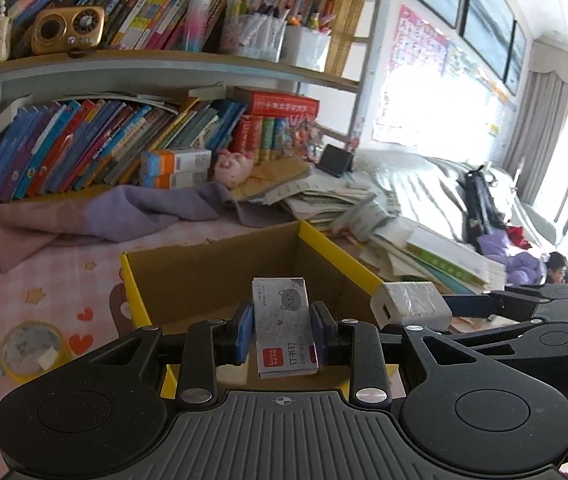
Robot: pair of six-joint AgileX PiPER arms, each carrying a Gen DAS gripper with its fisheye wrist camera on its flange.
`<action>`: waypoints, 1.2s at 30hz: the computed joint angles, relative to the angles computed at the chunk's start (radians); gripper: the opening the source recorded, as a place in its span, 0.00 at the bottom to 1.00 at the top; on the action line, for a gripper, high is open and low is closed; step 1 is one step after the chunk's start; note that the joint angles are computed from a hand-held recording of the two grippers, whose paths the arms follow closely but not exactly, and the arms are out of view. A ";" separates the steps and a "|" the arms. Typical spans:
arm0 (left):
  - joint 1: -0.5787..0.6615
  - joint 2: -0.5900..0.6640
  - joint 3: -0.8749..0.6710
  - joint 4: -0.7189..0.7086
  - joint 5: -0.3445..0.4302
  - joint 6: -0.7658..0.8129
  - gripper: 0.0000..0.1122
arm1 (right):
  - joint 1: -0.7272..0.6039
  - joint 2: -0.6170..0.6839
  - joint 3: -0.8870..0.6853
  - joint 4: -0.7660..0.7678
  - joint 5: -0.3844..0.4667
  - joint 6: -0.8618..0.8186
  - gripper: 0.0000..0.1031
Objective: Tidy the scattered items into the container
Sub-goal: 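Lift and carry the medicine box and white charger with both tools over the yellow box, then lower both held items into the yellow box and open both tools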
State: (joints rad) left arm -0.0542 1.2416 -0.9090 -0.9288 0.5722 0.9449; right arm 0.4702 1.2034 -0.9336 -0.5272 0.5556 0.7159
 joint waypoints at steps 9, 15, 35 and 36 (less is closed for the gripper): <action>-0.120 0.187 -0.179 0.362 -0.098 -0.300 0.26 | -0.210 0.280 -0.210 0.482 -0.080 -0.706 0.67; -0.156 0.347 -0.345 0.608 -0.037 -0.469 0.26 | -0.229 0.466 -0.401 0.618 0.047 -1.026 0.67; -0.213 0.446 -0.427 0.807 0.019 -0.640 0.34 | -0.211 0.618 -0.569 0.611 0.174 -1.177 0.68; -0.214 0.438 -0.419 0.812 0.011 -0.645 0.44 | -0.212 0.617 -0.569 0.614 0.166 -1.174 0.68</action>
